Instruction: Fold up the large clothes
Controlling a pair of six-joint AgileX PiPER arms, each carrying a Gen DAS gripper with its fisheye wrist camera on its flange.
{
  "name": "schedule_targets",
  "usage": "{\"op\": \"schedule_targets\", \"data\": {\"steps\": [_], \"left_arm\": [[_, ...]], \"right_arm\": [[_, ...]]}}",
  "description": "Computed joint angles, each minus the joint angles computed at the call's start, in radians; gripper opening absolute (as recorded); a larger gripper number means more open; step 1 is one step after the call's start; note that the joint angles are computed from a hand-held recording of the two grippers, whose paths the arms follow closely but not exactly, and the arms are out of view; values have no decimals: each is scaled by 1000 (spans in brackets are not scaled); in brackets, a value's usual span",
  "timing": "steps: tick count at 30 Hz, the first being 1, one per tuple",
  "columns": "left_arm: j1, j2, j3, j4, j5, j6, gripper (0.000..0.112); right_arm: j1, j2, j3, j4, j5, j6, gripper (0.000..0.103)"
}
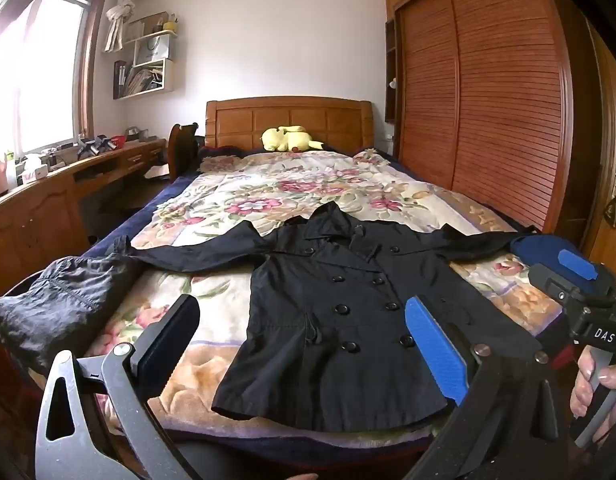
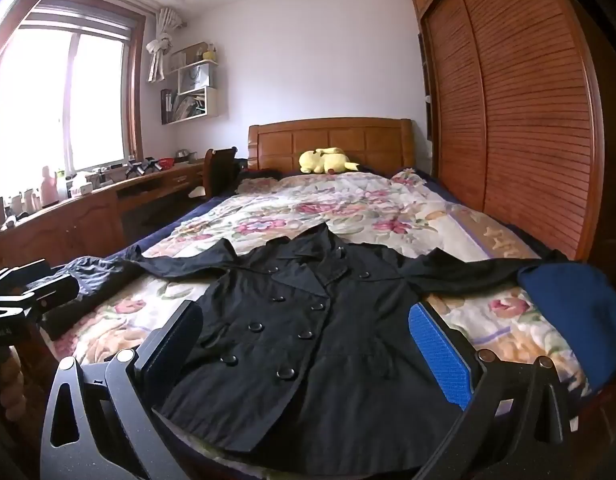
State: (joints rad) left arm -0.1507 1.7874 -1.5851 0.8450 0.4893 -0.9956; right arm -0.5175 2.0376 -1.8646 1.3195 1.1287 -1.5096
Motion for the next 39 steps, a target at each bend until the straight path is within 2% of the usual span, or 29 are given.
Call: {"op": "schedule_targets", "data": {"steps": [8, 17, 39], "left_arm": [[6, -14, 16, 4, -7, 7, 103], [-15, -3, -1, 28, 19, -12, 103], [-8, -13, 19, 43, -4, -36, 103]], "right_arm": [[1, 0, 0, -2, -2, 8, 102], [-4, -12, 18, 8, 8, 1, 102], [-7, -9, 26, 26, 8, -21, 102]]}}
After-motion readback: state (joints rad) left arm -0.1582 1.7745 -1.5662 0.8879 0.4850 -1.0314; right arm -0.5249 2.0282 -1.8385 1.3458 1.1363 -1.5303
